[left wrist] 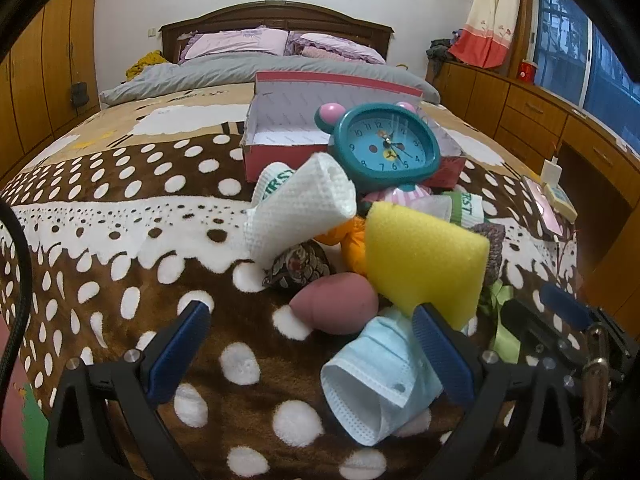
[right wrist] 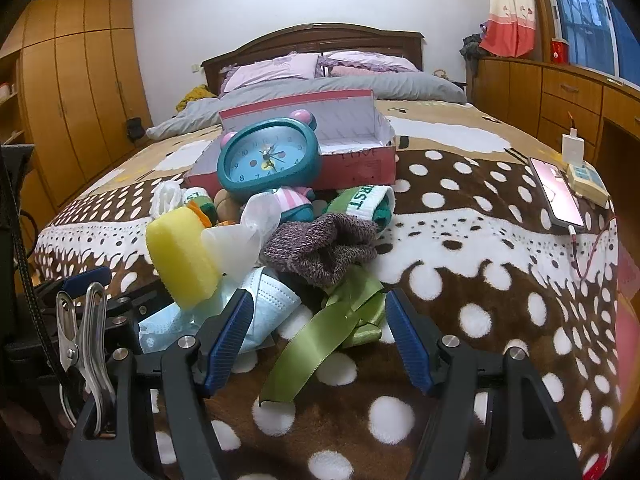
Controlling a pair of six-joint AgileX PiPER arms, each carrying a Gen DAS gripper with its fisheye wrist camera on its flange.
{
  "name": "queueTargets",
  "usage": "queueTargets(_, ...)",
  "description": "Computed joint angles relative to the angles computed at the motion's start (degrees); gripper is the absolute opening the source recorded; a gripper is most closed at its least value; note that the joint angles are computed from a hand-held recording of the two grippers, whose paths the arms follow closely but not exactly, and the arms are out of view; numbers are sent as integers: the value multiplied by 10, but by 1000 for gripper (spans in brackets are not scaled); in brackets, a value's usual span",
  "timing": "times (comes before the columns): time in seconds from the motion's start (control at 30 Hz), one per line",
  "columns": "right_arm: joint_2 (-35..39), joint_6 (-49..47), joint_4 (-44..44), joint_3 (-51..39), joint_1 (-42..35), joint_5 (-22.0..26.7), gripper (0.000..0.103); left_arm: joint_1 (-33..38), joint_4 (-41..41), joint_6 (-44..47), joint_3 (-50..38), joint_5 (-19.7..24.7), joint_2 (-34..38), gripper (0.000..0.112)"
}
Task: Organize soft objects
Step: 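Move left tool toward white rolled cloth while right tool approaches yellow sponge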
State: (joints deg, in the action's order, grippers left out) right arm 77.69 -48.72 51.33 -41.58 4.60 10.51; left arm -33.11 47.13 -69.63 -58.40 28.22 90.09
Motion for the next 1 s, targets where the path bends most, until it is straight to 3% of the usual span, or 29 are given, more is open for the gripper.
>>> queueTargets(0.7,1,19,-17,-1,2,1,70,0,15,-12,8,-12,-12,103)
queueTargets(0.83,4,6,-3,-3,0,2,70,0,25,-13,10,-15,-18,103)
queueTargets(1.0,3,-93,95,13,-13,5,70,10,27,0,13,-29,-25,103)
